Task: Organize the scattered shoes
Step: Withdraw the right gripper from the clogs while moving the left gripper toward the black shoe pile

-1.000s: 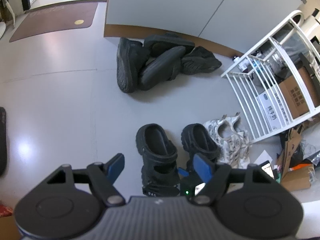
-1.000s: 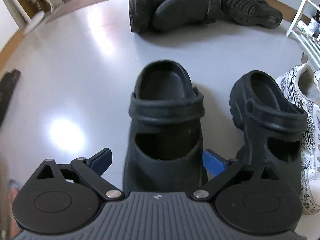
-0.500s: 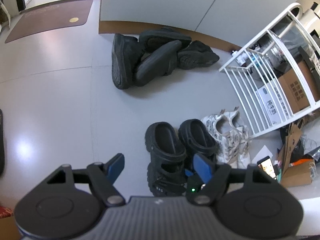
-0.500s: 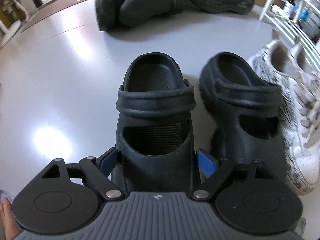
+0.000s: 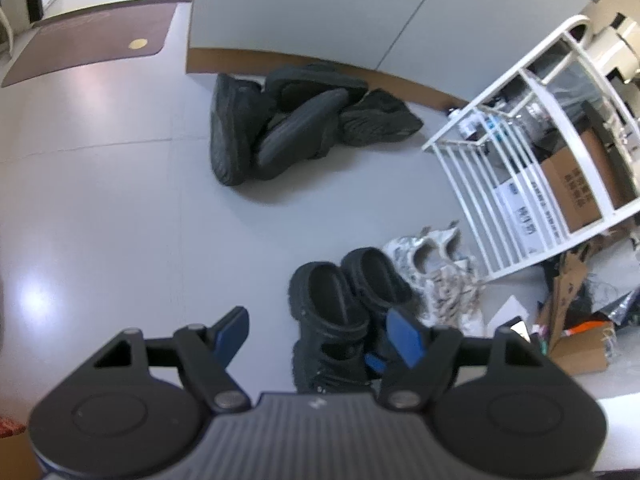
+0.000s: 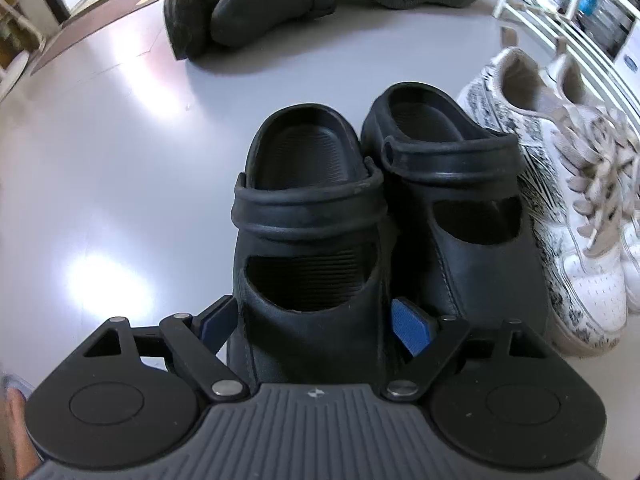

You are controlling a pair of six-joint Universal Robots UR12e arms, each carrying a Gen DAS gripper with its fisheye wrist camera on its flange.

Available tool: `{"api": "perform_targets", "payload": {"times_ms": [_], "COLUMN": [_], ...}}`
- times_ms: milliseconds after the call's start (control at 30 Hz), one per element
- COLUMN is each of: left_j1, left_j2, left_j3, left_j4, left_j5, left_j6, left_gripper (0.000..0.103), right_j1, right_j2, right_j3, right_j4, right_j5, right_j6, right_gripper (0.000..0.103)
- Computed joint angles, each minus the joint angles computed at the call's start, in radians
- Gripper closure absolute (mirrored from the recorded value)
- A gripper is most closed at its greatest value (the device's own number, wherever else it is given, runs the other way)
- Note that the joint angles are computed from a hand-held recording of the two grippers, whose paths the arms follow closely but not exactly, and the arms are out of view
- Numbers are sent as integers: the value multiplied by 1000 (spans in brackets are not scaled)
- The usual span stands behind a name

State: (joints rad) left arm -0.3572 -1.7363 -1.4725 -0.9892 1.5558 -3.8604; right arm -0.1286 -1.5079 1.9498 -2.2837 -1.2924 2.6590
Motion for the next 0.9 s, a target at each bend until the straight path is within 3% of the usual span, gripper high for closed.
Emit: {"api": "perform_targets", "payload": {"times_ms": [100, 167, 333, 533, 733, 900], "left_j1": [3, 4, 2, 3, 5, 8], "left_j2": [5, 9, 18, 24, 28, 30], "left_j3": [-1, -4, -13, -17, -21, -14], "left_j4": [27, 38, 58, 57, 55, 70], "left_j5": [-5, -4, 0, -1, -10, 10], "left_j6": [-8, -12, -15, -16, -5, -24], "left_gripper": [24, 24, 24, 24, 24, 24], "right_j1": [8, 19, 42, 37, 70, 32], "right_j2": [-1, 0, 6, 22, 40, 11], "right_j3": [-11, -15, -18, -47, -73, -138], "right_j4": [18, 23, 13, 60, 61, 171], "right_j5": [-19, -45, -89, -86, -146, -69], "right_j6": [-25, -67, -176, -125, -85, -116], "right_gripper": [16, 25, 25, 25, 25, 24]}}
